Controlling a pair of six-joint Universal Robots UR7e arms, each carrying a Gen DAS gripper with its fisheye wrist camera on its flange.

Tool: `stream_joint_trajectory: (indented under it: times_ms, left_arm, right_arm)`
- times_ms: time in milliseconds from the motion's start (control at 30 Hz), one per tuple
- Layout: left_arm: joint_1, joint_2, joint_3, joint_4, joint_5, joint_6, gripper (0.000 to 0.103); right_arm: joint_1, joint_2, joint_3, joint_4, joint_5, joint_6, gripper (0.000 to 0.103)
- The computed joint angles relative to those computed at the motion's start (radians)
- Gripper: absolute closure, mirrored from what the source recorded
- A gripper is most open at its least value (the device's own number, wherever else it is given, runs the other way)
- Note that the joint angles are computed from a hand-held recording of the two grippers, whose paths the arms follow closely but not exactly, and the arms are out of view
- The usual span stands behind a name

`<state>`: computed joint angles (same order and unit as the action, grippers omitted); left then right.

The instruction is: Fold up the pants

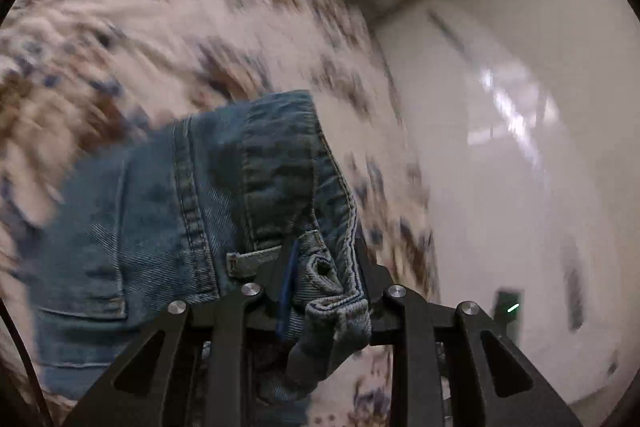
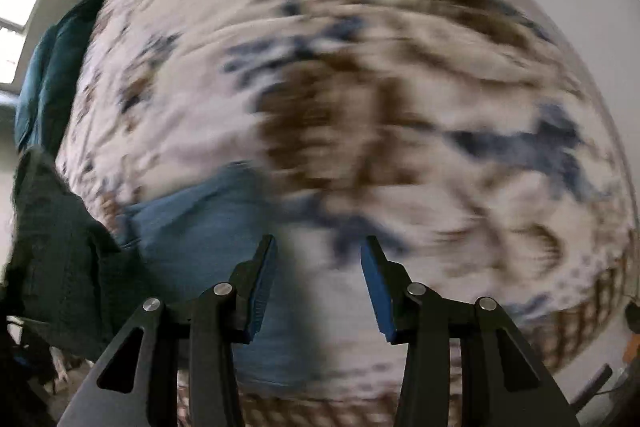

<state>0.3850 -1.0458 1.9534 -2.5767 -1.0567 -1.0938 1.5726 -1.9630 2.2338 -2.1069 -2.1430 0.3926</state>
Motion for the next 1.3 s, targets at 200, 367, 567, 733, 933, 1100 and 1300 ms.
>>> stream_joint_trajectory:
  times_ms: [200,367,567,733,933,1100,1300]
  left_arm:
    - [-0.001,0.261,-0.078,-0.027,-0.296,0.066,0.098]
    - [-0.041,0.274,-0.133,0.113,-0.329,0.069,0.084]
    - [-0.059,0.086,-0.116,0.346,-0.163,-0.053,0.007]
    - [-0.031,-0.022,-0.162,0.7,0.015,-0.179,0.002]
    - [0.01,-0.067,-0.128,0.903,0.138,-0.315,0.002]
    - [0.038,-0.073,-0.122,0.923,0.099,-0.297,0.002]
    - [0.028,-0.157,-0.056,0.753,0.136,-0.3,0.002]
  right_arm:
    - [-0.223,-0.204,0.045,0.031,0.042,-0.133,0.056]
    - [-0.323,-0.254,0.019,0.09,0.16,-0.236,0.056]
    - [-0.254,-0.162,-0.022,0.106,0.399,-0.36,0.022]
    - [-0.187,0.041,-0.042,0.081,0.486,-0.326,0.022]
    - [-0.072,0.212,-0.033,0.008,0.32,-0.266,0.066]
    - [0.041,0.13,-0.03,0.034,0.311,-0.217,0.085]
    - [-0.037,-0.051,0.018,0.14,0.262,-0.158,0.085]
